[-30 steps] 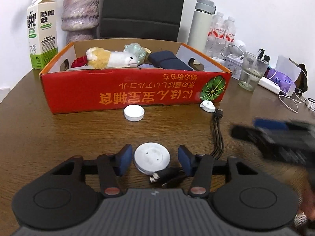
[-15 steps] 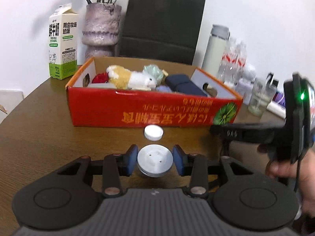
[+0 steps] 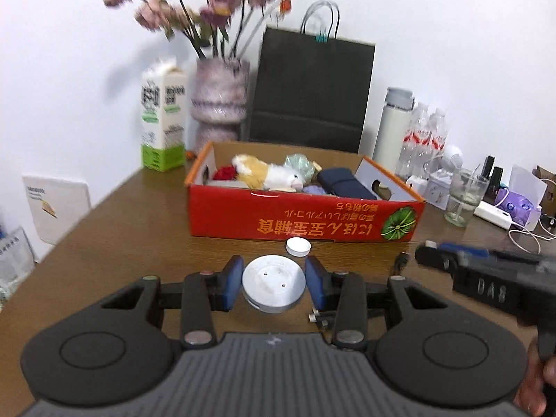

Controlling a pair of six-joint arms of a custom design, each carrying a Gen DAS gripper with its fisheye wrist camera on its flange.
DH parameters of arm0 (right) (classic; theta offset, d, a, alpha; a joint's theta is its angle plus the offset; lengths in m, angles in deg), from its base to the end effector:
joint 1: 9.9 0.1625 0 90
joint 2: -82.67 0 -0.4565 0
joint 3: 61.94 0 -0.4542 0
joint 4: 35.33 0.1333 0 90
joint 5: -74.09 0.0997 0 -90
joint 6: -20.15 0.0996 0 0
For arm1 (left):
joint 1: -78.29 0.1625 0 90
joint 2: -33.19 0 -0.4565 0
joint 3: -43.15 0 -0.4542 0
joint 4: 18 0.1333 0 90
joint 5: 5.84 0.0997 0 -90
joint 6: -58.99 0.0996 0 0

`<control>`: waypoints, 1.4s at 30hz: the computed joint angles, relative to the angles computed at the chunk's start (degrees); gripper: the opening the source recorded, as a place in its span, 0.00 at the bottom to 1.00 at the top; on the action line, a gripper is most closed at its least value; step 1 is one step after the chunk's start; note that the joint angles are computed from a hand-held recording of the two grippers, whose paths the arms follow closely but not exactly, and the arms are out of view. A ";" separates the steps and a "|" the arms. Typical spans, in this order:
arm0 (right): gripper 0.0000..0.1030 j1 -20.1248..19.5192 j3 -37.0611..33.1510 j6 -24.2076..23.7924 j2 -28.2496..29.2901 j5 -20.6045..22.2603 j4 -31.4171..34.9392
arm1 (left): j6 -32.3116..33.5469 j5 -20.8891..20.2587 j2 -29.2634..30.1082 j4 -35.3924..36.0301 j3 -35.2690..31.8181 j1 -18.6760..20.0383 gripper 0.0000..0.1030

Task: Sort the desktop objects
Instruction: 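Lift and carry the charger and small cap over the cardboard box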

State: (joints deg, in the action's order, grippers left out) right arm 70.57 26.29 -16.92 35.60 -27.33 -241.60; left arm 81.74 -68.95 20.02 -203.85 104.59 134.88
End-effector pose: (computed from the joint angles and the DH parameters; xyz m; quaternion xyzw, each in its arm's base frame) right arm -0.0159 -0.7810 0.2691 0.1289 -0.7806 0.5258 0.3123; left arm -0.3355 -0.8325 -0.0588 0.3362 0.8293 -0.4104 0.1754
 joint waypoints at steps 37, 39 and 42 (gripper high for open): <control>0.24 0.33 24.76 -2.38 -11.58 1.10 -15.12 | -1.14 -1.42 -13.08 -10.51 27.67 -4.32 0.39; 0.24 0.33 23.21 -2.60 -11.46 1.25 -14.28 | -1.01 -2.58 -12.58 -9.50 25.57 -3.81 0.39; 0.24 0.40 19.69 -2.75 -11.07 1.89 -12.55 | 0.97 -4.29 -11.18 -9.39 21.33 -3.31 0.39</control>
State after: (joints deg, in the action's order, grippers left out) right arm 70.98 45.97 -19.68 24.53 -25.43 -254.15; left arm 82.72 -73.24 8.84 -213.24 125.92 131.57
